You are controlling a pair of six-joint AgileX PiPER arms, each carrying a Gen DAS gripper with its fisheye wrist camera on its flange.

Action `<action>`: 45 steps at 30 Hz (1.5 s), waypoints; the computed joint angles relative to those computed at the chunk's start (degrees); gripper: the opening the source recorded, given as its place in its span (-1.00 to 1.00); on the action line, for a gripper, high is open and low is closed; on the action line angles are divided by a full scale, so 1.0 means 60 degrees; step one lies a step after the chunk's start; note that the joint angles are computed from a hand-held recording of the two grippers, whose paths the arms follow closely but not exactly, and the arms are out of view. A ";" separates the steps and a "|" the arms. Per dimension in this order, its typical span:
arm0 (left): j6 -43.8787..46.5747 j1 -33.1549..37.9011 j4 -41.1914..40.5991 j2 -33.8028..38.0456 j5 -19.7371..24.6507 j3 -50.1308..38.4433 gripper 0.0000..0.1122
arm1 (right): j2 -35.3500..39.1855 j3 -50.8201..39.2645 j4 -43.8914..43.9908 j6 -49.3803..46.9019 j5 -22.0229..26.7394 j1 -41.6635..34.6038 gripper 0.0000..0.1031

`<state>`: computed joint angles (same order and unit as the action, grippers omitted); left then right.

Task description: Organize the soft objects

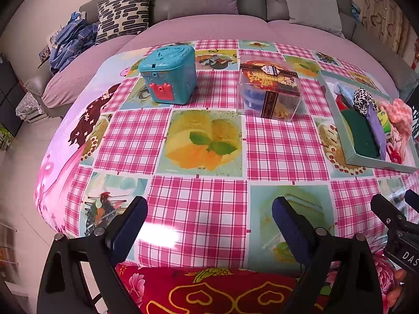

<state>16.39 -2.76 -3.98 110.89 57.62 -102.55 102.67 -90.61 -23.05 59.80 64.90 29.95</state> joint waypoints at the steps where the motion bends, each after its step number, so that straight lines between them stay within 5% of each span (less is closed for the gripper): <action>1: -0.0009 -0.0004 0.0013 0.0001 -0.0002 -0.0001 0.71 | -0.0010 0.0018 -0.0004 -0.0003 -0.0006 -0.0002 1.00; 45: 0.0051 -0.0030 0.0129 -0.0035 -0.0070 0.0043 0.71 | -0.0013 0.0064 -0.0063 0.0083 -0.0003 0.0025 1.00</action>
<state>16.70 -2.94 -3.21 110.68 57.20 -102.29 102.59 -90.22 -23.43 60.30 64.88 30.10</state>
